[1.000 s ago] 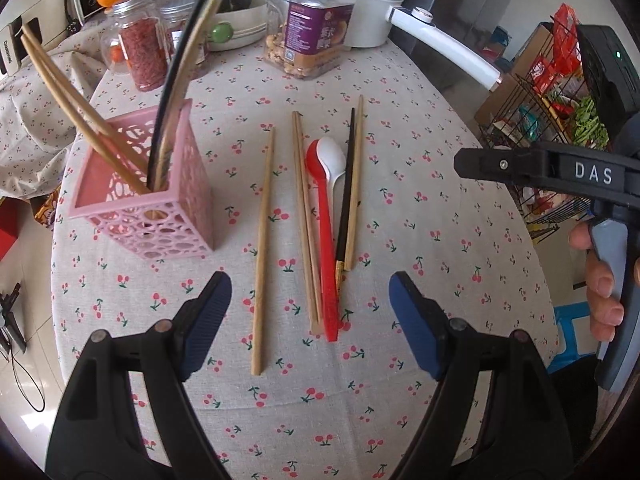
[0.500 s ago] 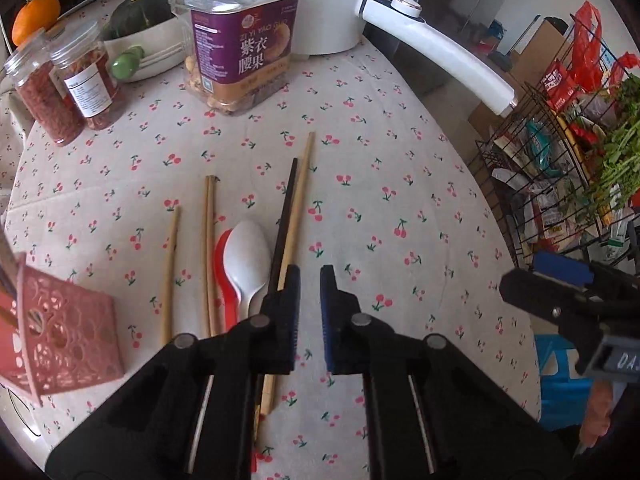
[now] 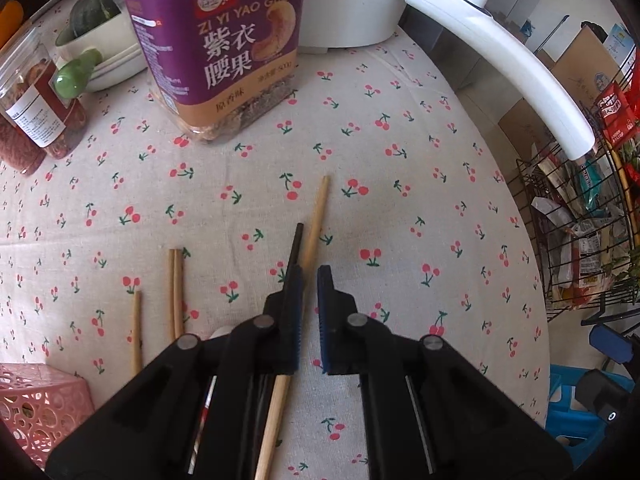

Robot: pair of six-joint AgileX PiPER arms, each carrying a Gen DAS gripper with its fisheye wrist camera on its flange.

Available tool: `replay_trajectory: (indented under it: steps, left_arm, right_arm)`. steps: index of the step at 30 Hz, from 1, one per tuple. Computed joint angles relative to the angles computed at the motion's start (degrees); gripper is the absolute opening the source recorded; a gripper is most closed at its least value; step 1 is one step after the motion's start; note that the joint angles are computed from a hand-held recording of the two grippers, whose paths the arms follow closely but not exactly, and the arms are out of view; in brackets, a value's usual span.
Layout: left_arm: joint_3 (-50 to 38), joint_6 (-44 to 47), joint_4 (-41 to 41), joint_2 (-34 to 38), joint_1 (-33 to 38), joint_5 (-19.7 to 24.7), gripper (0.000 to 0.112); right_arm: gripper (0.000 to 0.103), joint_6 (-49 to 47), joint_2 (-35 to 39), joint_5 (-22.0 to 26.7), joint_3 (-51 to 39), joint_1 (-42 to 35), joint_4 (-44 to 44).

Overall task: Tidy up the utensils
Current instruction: 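Move the left tool to the row and grasp another wooden chopstick, then lift the wooden chopstick with the left tool while the right tool moves to the row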

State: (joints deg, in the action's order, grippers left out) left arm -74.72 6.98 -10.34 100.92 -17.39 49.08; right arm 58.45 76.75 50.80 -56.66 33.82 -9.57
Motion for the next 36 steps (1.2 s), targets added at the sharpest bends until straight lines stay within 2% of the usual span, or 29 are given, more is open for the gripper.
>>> replay_trajectory:
  steps: [12, 16, 20, 24, 30, 36]
  left_arm:
    - [-2.96, -5.87, 9.95, 2.67, -5.29, 2.01, 0.008]
    - [1.24, -2.89, 7.69, -2.77, -5.19, -0.44, 0.007]
    - [6.16, 3.81, 3.56, -11.8, -2.63, -0.33, 0.007]
    - [10.32, 11.8, -2.54, -21.34, 2.19, 1.71, 0.007]
    - [14.24, 26.34, -13.83, -33.14, 16.02, 8.54, 0.007]
    - [16.2, 44.58, -27.81, -39.29, 38.06, 18.66, 0.007]
  right_arm:
    - [0.08, -1.49, 1.42, -0.35, -0.77, -0.51, 1.1]
    - [0.08, -0.46, 1.19, -0.02, -1.22, 0.3, 0.08]
    - [0.08, 0.82, 1.69, 0.05, -1.98, 1.1, -0.27]
    - [0.081, 1.56, 3.6, -0.36, -3.65, 2.69, 0.25]
    - [0.081, 3.62, 7.94, 0.55, -8.66, 7.17, -1.58]
    - [0.081, 4.68, 13.84, -0.22, -14.46, 10.21, -1.67]
